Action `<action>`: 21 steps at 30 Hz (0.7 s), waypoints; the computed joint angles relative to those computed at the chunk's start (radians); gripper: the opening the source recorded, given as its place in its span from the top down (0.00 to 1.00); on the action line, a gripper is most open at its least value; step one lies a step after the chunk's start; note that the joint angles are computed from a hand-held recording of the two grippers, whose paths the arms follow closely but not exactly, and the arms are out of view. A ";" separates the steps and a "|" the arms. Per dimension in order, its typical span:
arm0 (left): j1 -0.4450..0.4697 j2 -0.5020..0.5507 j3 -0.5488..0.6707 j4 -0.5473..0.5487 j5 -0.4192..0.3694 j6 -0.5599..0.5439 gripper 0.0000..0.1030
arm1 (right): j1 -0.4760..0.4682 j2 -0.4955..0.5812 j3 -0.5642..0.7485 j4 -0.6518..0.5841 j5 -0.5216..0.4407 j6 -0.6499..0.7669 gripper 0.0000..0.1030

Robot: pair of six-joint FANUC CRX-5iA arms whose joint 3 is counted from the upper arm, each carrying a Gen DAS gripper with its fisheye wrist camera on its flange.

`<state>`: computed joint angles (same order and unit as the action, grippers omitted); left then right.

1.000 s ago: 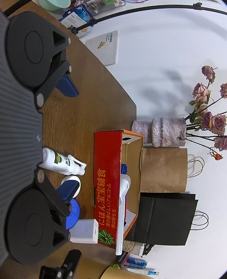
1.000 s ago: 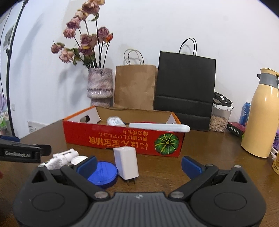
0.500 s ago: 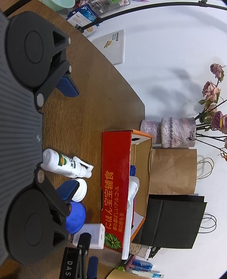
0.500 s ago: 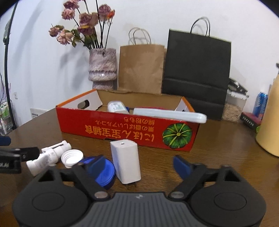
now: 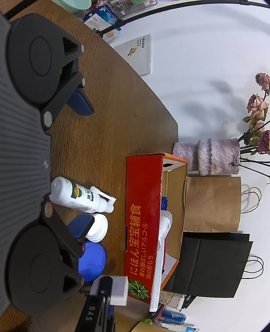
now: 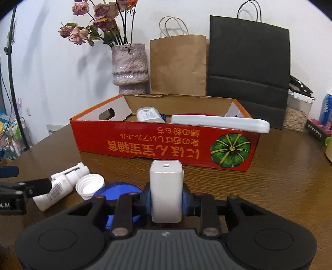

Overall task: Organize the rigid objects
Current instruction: 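Grasp the white charger plug with the right tool while the left tool grasps the white spray bottle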

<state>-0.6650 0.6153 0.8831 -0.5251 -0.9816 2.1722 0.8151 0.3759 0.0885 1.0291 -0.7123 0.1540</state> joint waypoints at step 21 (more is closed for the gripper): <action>0.014 0.111 0.147 0.094 -0.088 -0.134 0.10 | 0.023 -0.092 -0.157 0.262 -0.040 -0.288 0.74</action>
<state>-0.6506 0.7260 1.0299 -0.4314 -1.0695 2.0383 0.8381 0.2835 -0.0690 1.2913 -0.7522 -0.1344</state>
